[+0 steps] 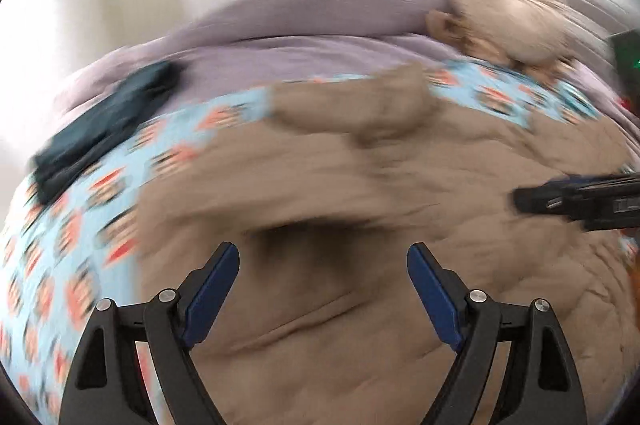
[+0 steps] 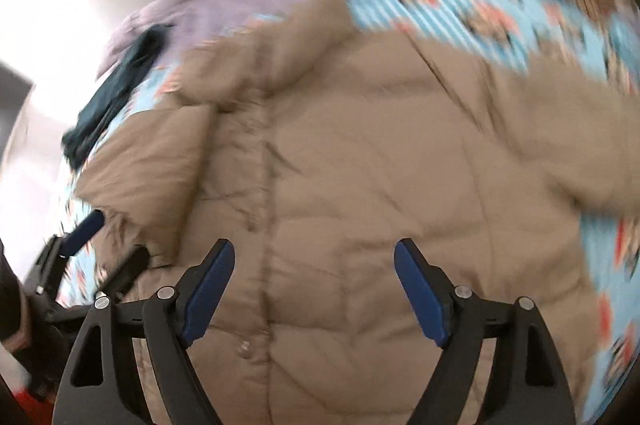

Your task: Fold large clothes

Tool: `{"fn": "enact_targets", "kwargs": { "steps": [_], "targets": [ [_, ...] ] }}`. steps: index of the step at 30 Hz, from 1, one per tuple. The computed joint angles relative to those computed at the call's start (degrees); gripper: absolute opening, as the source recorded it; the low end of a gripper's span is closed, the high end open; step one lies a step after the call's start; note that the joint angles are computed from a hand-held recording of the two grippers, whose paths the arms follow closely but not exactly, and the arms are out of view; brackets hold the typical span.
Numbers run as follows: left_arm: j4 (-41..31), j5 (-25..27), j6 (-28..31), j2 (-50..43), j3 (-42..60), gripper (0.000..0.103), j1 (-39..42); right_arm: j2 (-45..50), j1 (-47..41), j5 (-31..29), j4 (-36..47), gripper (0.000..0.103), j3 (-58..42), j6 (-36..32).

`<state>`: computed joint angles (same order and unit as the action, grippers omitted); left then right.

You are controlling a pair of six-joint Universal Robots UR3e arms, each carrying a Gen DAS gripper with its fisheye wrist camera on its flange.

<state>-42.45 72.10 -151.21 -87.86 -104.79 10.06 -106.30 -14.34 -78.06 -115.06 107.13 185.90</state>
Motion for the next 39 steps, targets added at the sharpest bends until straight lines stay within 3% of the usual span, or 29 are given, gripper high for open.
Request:
{"fn": "enact_targets", "kwargs": {
  "steps": [7, 11, 14, 16, 17, 18, 22, 24, 26, 31, 34, 37, 39],
  "targets": [
    [0.08, 6.35, -2.77, 1.17, -7.10, 0.087, 11.67, 19.72, 28.77, -23.10, -13.25, 0.087, -16.11, -8.17],
    [4.12, 7.84, -5.83, -3.38, -7.22, 0.087, 11.72, 32.71, 35.72, -31.41, -16.77, 0.087, -25.92, -11.30],
    [6.55, 8.52, -7.09, -4.51, -8.17, 0.087, 10.89, 40.02, 36.35, -36.60, -14.90, 0.086, -33.95, -9.23],
    [6.14, 8.61, -7.44, -4.88, -7.19, 0.087, 10.76, 38.40, 32.67, -32.83, -13.64, 0.061, -33.39, -4.09],
    [5.77, 8.52, -7.28, -4.39, -7.18, 0.087, 10.92, 36.48, 30.63, -30.15, -13.49, 0.022, -31.47, -2.03],
    [5.76, 8.50, -7.06, -4.53, -6.85, 0.087, 11.10, 34.22, 27.93, -26.60, -12.36, 0.005, -29.66, 0.55],
    [3.45, 7.03, -5.73, -3.75, -5.70, 0.087, 12.71, 23.11, 13.27, -14.13, -10.88, 0.006, -15.32, 11.81],
    [0.40, 4.29, -4.35, -2.19, -5.09, 0.087, 14.43, 19.34, 7.94, -11.84, -10.35, 0.005, -8.99, 13.15],
    [-6.99, -1.72, -1.36, -0.08, -2.94, 0.087, 17.93, 16.30, 3.67, -9.95, -9.93, 0.005, -3.76, 13.07],
    [-21.85, -11.47, 3.30, -1.42, 6.17, 0.087, 22.87, 10.71, -5.35, 0.21, -11.14, 0.005, 3.24, 10.99],
    [-28.19, -15.79, 1.54, -8.69, 16.14, 0.087, 22.89, 11.67, -7.62, 2.74, -10.77, 0.005, 2.31, 10.70],
    [-32.29, -18.73, -0.23, -16.03, 25.01, 0.087, 20.84, 12.90, -6.56, -1.71, -11.17, 0.005, -0.05, 9.06],
    [-36.94, -20.26, -1.10, -23.36, 34.01, 0.087, 17.90, 12.64, -7.40, -1.66, -10.92, 0.005, 0.47, 7.44]
  ]
}}
